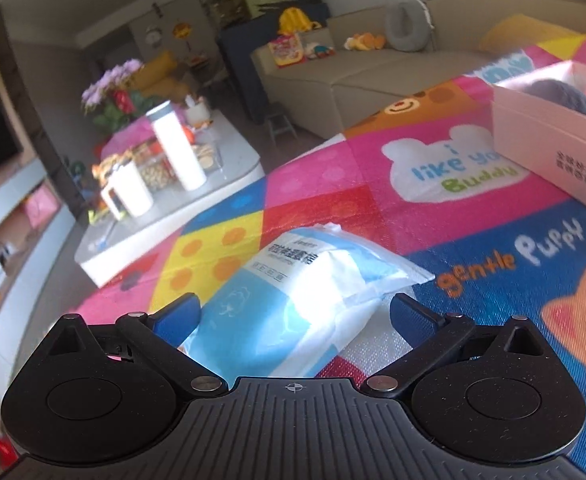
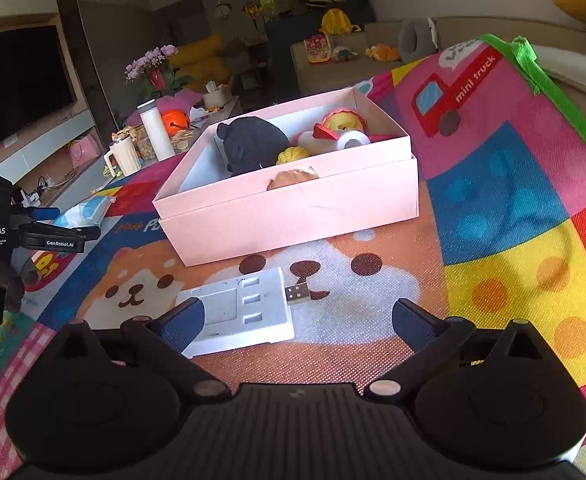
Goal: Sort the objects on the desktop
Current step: 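Grasp the blue wet-wipes pack with the left gripper while the right holds the card reader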
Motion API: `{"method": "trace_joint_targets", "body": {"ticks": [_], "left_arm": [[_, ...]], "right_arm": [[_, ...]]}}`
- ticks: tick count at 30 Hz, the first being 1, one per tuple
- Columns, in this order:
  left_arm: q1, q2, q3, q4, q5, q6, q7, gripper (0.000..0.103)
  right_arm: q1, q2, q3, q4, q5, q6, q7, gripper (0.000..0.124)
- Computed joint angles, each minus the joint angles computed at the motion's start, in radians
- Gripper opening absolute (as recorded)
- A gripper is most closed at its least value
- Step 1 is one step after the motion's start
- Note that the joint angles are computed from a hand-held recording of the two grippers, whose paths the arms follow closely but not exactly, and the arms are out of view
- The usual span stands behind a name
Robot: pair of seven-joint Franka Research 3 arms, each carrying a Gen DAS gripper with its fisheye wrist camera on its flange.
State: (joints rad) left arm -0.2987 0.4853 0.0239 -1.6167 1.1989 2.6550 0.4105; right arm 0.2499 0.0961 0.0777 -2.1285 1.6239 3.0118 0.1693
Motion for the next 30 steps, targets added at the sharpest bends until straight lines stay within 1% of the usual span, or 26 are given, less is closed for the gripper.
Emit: {"method": "trace_joint_targets", "body": {"ticks": [1, 2, 3, 5, 7, 9, 12, 14, 15, 16, 17, 19, 20, 21, 23, 24, 25, 26, 27, 28, 30], "left_arm": [[-0.007, -0.005, 0.004, -0.006, 0.004, -0.01, -0.026, 0.092], [-0.017, -0.011, 0.006, -0.013, 0.014, -0.029, -0.046, 0.078], [-0.024, -0.021, 0.002, -0.022, 0.013, -0.052, -0.052, 0.078], [-0.029, -0.045, -0.015, -0.047, 0.006, -0.073, -0.068, 0.075], [-0.032, -0.076, -0.038, -0.081, -0.008, -0.077, -0.078, 0.074], [-0.036, -0.117, -0.068, -0.129, -0.028, -0.06, -0.096, 0.073], [-0.055, -0.169, -0.117, -0.188, -0.069, -0.057, -0.119, 0.074], [-0.083, -0.193, -0.14, -0.215, -0.078, -0.084, -0.165, 0.076], [-0.091, -0.207, -0.15, -0.233, -0.076, -0.078, -0.201, 0.077], [-0.097, -0.215, -0.158, -0.246, -0.074, -0.063, -0.232, 0.081], [-0.103, -0.221, -0.165, -0.255, -0.067, -0.053, -0.259, 0.088], [-0.122, -0.23, -0.175, -0.266, -0.027, -0.052, -0.304, 0.095], [-0.122, -0.23, -0.183, -0.267, -0.03, -0.038, -0.308, 0.095], [-0.118, -0.232, -0.189, -0.273, -0.035, -0.004, -0.309, 0.095], [-0.108, -0.245, -0.193, -0.295, -0.035, 0.084, -0.32, 0.096], [-0.104, -0.249, -0.191, -0.304, -0.022, 0.135, -0.332, 0.096], [-0.112, -0.256, -0.184, -0.31, 0.015, 0.158, -0.366, 0.097], [-0.124, -0.262, -0.175, -0.311, 0.073, 0.159, -0.413, 0.099], [-0.136, -0.267, -0.17, -0.309, 0.134, 0.139, -0.46, 0.1], [-0.143, -0.272, -0.17, -0.31, 0.185, 0.108, -0.502, 0.1], [-0.151, -0.278, -0.18, -0.312, 0.249, 0.013, -0.567, 0.101]], "right_arm": [[-0.004, 0.003, -0.003, 0.0, -0.021, -0.012, 0.035, 0.101], [-0.008, 0.005, -0.006, -0.001, -0.048, -0.025, 0.077, 0.103], [-0.014, 0.007, -0.007, 0.001, -0.05, -0.037, 0.092, 0.103], [-0.022, 0.004, -0.007, 0.001, -0.027, -0.054, 0.081, 0.103], [-0.022, 0.003, -0.006, 0.001, -0.018, -0.053, 0.073, 0.103], [-0.022, 0.004, -0.005, 0.001, -0.018, -0.052, 0.074, 0.103], [-0.023, 0.004, -0.005, 0.002, -0.018, -0.055, 0.076, 0.103], [-0.023, 0.005, -0.005, 0.002, -0.021, -0.055, 0.079, 0.103], [-0.022, 0.006, -0.005, 0.002, -0.023, -0.053, 0.08, 0.103], [-0.021, 0.007, -0.004, 0.003, -0.028, -0.049, 0.084, 0.103], [-0.019, 0.008, -0.003, 0.003, -0.034, -0.042, 0.086, 0.103], [-0.014, 0.012, 0.001, 0.003, -0.058, -0.022, 0.097, 0.103], [-0.01, 0.012, 0.004, 0.001, -0.082, -0.008, 0.111, 0.103], [-0.006, 0.015, 0.006, -0.001, -0.115, 0.005, 0.133, 0.103], [0.002, 0.02, 0.011, -0.008, -0.196, 0.032, 0.19, 0.103], [0.004, 0.022, 0.015, -0.011, -0.227, 0.046, 0.209, 0.103], [0.004, 0.023, 0.02, -0.014, -0.248, 0.058, 0.22, 0.103], [0.002, 0.023, 0.024, -0.017, -0.263, 0.062, 0.227, 0.103], [-0.005, 0.02, 0.027, -0.018, -0.265, 0.054, 0.227, 0.103], [-0.014, 0.016, 0.028, -0.018, -0.255, 0.034, 0.216, 0.103], [-0.031, -0.002, 0.018, -0.024, -0.266, -0.038, 0.216, 0.103]]}}
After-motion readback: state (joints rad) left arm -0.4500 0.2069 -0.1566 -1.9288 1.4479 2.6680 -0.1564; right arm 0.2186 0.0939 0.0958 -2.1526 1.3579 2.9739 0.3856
